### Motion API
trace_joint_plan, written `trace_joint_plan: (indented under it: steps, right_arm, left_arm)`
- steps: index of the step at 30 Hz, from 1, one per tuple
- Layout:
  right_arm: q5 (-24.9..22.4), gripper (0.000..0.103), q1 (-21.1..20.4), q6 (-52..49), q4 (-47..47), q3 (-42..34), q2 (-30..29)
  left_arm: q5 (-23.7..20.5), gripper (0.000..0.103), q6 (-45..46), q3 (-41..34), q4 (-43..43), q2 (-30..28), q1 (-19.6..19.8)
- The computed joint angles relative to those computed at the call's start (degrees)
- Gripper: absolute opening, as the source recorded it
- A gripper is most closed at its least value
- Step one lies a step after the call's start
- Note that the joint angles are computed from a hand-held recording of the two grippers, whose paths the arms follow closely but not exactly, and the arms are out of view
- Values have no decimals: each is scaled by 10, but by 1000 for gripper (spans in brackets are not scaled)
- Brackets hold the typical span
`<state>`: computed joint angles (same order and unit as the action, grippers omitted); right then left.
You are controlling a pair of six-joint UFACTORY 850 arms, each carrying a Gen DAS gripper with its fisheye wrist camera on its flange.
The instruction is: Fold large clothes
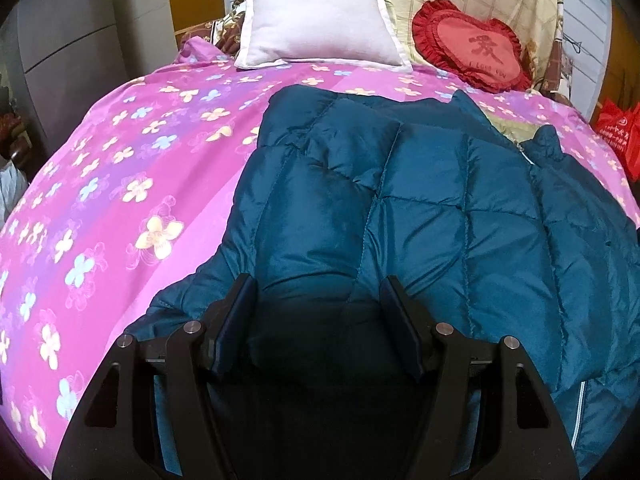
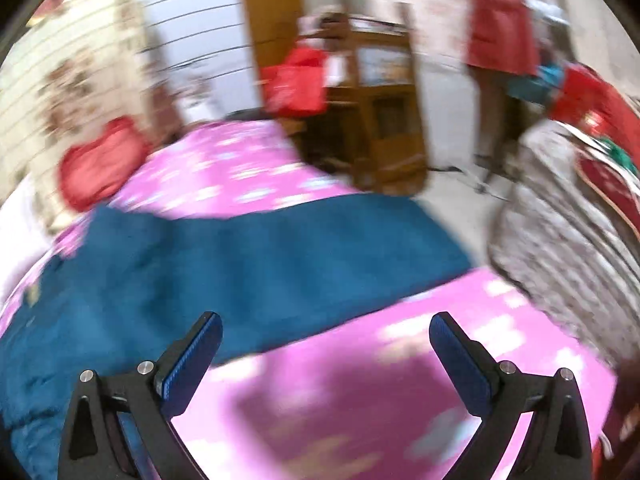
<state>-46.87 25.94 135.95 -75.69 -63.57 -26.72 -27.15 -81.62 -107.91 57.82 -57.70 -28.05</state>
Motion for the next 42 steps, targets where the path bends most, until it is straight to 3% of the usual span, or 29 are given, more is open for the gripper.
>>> trace_joint_plan:
  steps: [2,5,8,12,15,16,18,19,20,22,28,32,35,42]
  right_arm:
    - [24,103,-37,14,-7,31,18]
    - [78,103,-97,-47,13,38,20]
    - [186,103,-144,-97,8,48,17]
    - [184,103,-161,-247,65,12,-12]
    - [210,102,-169,-284,39,8,-16]
    - [211,97,-169,-281,23,10,-15]
    - [202,76,-156,-238,-51,17,-12]
    - [202,50,-151,-229,-71,18,-11]
    - [209,32,-145,-226,-84,16,-13]
    - [165,24,-119,-276,-49,1,-23]
    - [40,23,-27,-264,-51,-10,13]
    - [-10,23,45,-286,-46,-57,9]
    - [-6,23,94,-293,-50,-120,-26]
    - [45,23,161,-440,44,-391,-229]
  left_arm:
    - [-8,66,4,-4,0,-2,-2]
    - [-11,67,12,-9,-7,-5,-1]
    - [-11,67,15,-11,-10,-6,-1]
    - [-10,67,13,-12,-10,-7,-1]
    - [-10,68,11,-13,-10,-8,0]
    - [-11,68,13,-15,-12,-9,0]
    - [-12,68,13,-15,-12,-9,0]
    - [-12,68,14,-15,-12,-9,0]
    - [-11,68,14,-16,-13,-10,0]
    - [-11,68,16,-17,-15,-10,0]
    - [-9,68,13,-15,-13,-9,0]
    - [-6,68,10,-13,-12,-8,1]
    - [5,69,3,-6,-9,-4,3]
    - [36,70,-12,13,-7,7,10]
